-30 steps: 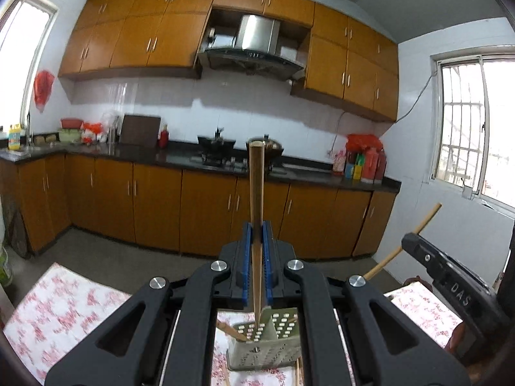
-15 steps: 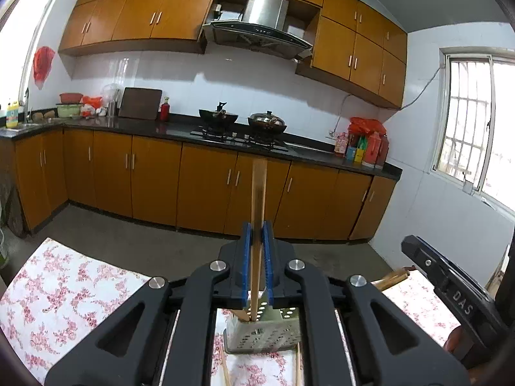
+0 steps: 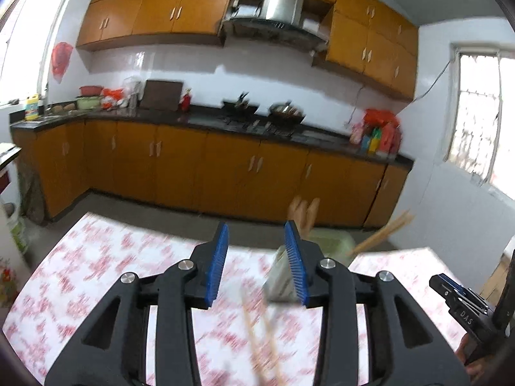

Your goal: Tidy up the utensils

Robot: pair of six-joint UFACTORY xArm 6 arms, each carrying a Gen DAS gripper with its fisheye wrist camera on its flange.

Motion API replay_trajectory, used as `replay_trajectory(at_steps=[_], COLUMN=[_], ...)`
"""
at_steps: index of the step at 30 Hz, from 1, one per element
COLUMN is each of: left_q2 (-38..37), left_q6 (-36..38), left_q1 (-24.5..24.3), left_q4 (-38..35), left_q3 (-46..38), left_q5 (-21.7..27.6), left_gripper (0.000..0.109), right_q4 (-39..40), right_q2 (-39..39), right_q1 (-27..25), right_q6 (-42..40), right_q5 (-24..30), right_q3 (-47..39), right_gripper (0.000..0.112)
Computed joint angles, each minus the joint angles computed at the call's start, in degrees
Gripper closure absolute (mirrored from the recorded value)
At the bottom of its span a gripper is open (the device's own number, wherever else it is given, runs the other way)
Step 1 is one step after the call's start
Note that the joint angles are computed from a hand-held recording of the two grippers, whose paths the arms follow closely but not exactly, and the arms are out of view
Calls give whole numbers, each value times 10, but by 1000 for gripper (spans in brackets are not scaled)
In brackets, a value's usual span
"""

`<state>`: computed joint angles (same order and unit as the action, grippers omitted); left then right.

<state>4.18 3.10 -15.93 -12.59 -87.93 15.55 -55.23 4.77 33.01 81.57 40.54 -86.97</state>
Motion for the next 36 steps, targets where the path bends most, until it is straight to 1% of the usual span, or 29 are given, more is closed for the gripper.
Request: replay_trajectory(at_steps=[2, 4, 6, 8, 10, 14, 15, 16, 17, 18, 19, 21, 24, 26, 28, 32, 34, 36], left_q2=[-8, -6, 4, 7, 8, 2, 5, 5, 5, 6, 8, 13, 18, 24, 32, 49, 56, 60], left_q6=[-21, -50, -63, -72, -70, -59, -52, -49, -45, -37, -27, -7, 9, 17, 14, -16, -39, -47], left_q1=[9, 17, 23, 25, 25, 17, 14, 11, 8, 6, 3, -4, -13, -21, -28, -37, -41, -41], left_q4=[33, 67, 79, 91, 95, 94, 87, 84, 80, 71, 58, 29, 8, 0, 7, 41, 75, 85], left_q3=[33, 50, 52, 56, 66, 88, 87, 90, 94, 96, 95, 94, 92, 90, 86, 77, 78, 78], left_q5=[17, 43, 78, 96, 102, 103, 107, 108, 108, 111, 118, 131, 144, 153, 159, 169, 168, 170], left_gripper=[71, 71, 71, 71, 71, 71, 71, 71, 71, 71, 71, 71, 71, 71, 71, 74, 78, 81], right_q4=[43, 103, 146, 196, 223, 244, 243, 223, 216, 211, 211, 199, 182, 184, 183, 174, 175, 174], right_q2=[13, 41, 66, 94, 121, 157, 161, 163, 164, 163, 156, 141, 109, 95, 89, 89, 90, 89], right_q1=[0, 0, 4, 6, 9, 11, 11, 13, 14, 14, 10, 1, -17, -26, -28, -21, -21, -21], right_q6=[-15, -54, -84, -124, -152, -184, -184, -175, -174, -167, -158, -126, -66, -56, -59, -65, -65, -66], right_q5=[-10, -20, -21, -19, -7, 27, 31, 37, 46, 50, 43, 46, 50, 41, 37, 50, 49, 49], right_q3=[14, 10, 1, -16, -39, -76, -79, -81, -84, -83, -73, -54, -13, 7, 15, 14, 13, 14], right_gripper=[84, 84, 84, 87, 87, 87, 88, 92, 100, 103, 104, 104, 104, 104, 104, 104, 104, 104])
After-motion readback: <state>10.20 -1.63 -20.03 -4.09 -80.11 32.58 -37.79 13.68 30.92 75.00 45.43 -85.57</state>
